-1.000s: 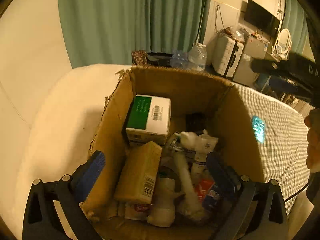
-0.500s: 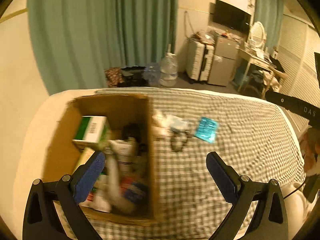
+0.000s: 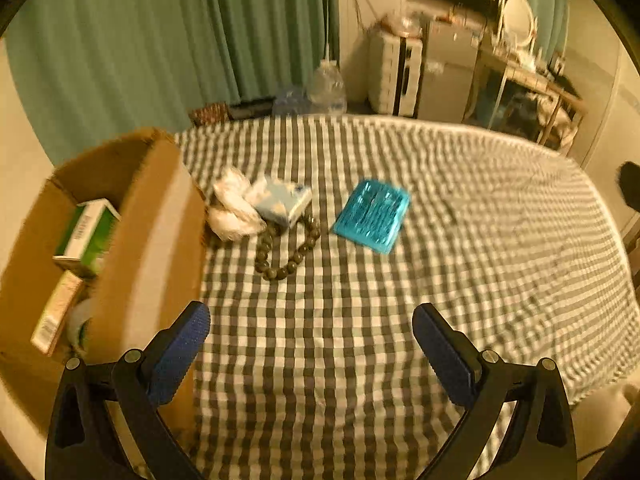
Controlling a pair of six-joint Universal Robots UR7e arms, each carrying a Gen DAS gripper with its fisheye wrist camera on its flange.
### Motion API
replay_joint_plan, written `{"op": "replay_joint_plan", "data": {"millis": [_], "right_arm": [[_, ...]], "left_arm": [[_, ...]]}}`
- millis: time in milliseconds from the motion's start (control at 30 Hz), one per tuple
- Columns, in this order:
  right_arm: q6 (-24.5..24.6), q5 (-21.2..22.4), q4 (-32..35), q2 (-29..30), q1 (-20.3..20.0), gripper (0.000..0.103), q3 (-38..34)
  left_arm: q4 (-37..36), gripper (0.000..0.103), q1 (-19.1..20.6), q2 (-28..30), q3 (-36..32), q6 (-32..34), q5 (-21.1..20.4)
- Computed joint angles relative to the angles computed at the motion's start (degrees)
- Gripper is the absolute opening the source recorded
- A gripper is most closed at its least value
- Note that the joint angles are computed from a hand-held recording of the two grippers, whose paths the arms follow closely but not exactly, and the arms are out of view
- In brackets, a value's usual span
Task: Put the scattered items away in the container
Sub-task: 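Move both grippers back over the bead bracelet and teal blister pack, then grasp the bead bracelet with the left gripper while the right grasps the teal blister pack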
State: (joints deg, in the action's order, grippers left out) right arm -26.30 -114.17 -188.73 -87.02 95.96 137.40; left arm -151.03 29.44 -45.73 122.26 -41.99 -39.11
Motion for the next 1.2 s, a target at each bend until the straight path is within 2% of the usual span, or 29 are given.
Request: {"op": "replay_joint_plan", "data": {"millis": [167,367,433,467,533,600,667,767,867,900,1000,1100,1200], "right_arm": [[-0.2,2.2,0.5,5.8,-4.7,0.088,-2.6],[-0.4,3.7,-0.3,15.4,-8.1,0.088,-7.4],[-0.1,3.7,0.2,18.0,-8.5,0.088,-9.1],[0.3,3.7,0.2,19.6,-8.6,0.088,-10.1],[1.0,4.7,0.4,22.1,-9.0,0.088,-12.0],[1.8,5.3,0.8,24.4,-9.2,0.088,-14.0],[2.5,5.3,1.5,26.3,-9.0,0.088,-15.7],[4.1,4.2,2.8,29.4,-8.4,0.088,-18.3],[6.9,3.3,3.7,32.3,-7.6,0.088,-20.6],[7.8,2.8,3.3,33.2,-7.4,0.088,-21.2],[10.6,0.4,1.5,36.0,-6.2,0.088,-23.2],[13.4,-3.7,0.6,38.8,-5.0,0.088,-25.7],[11.4,-9.2,-1.2,41.7,-3.3,0.086,-27.8]], "left_arm": [[-9.5,0.103,4.9,5.6,-2.0,7.3,1.2],[-16.1,0.103,10.0,11.0,-5.4,13.4,4.4],[-21.2,0.103,11.3,13.0,-6.2,17.2,5.4],[-23.8,0.099,11.8,13.7,-6.5,18.9,5.3],[-29.1,0.084,12.7,14.8,-6.4,21.6,5.3],[-32.1,0.056,13.8,15.2,-5.7,21.9,4.4],[-30.7,0.051,15.2,14.9,-5.6,21.6,2.3],[-32.4,0.038,15.0,14.5,-5.3,26.8,1.1],[-35.8,0.033,15.5,14.6,-4.6,27.5,0.2],[-36.5,0.028,15.7,14.3,-4.3,27.0,-0.3],[-36.7,0.024,16.1,13.3,-3.7,24.9,-0.8],[-39.9,0.023,17.4,12.3,-2.2,23.7,-3.5],[-41.7,0.022,17.8,12.2,-1.8,24.6,-4.2]]}}
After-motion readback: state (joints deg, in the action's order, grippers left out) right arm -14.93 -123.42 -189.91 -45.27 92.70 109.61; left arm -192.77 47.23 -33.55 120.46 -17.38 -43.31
